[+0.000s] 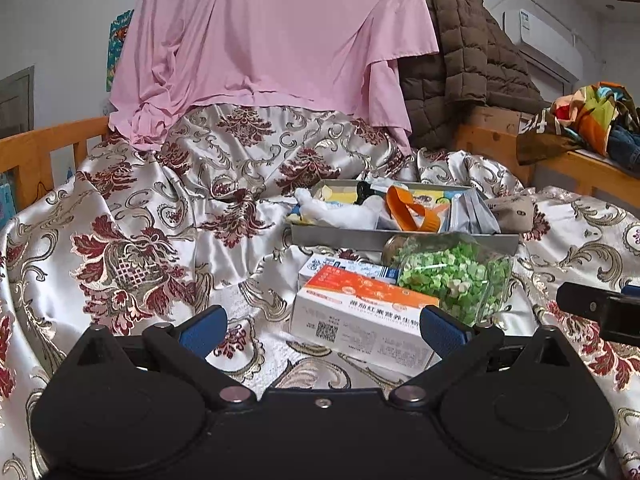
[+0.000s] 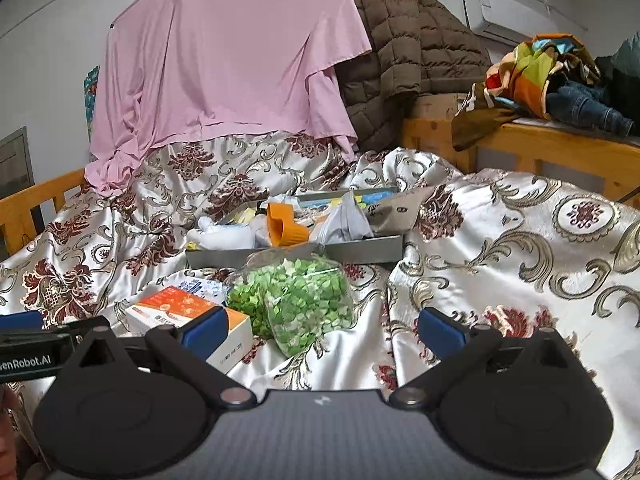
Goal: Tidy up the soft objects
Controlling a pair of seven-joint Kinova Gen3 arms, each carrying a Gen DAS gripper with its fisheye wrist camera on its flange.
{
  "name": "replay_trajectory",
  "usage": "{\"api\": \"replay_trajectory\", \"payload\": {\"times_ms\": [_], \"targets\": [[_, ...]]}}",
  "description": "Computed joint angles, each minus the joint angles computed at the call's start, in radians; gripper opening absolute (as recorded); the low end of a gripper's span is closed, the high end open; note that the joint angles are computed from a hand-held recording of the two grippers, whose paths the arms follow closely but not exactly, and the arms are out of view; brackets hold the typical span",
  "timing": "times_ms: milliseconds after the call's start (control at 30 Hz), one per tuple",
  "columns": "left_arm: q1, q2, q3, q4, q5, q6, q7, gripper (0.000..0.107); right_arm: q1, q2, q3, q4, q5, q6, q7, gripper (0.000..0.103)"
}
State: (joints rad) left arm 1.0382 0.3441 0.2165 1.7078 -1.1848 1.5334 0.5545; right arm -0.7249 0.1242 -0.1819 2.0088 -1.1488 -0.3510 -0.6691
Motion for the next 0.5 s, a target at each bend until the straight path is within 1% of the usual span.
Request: {"api": "replay_trajectory", "payload": {"times_ms": [167,500], "targets": [[-0.003,0.001,0.001,0.003,0.009,-0.006,0.004,0.102,0.003,0.005,0.003,-0.001,0.016,0.008,-0.021,0.103],[-0.008,-0.003,0.0,0.003,0.019,-0.012,0.013,0.102,-0.006,0.011,0.018,-0.007,0.007,0.022,-0.014,0.103]]}}
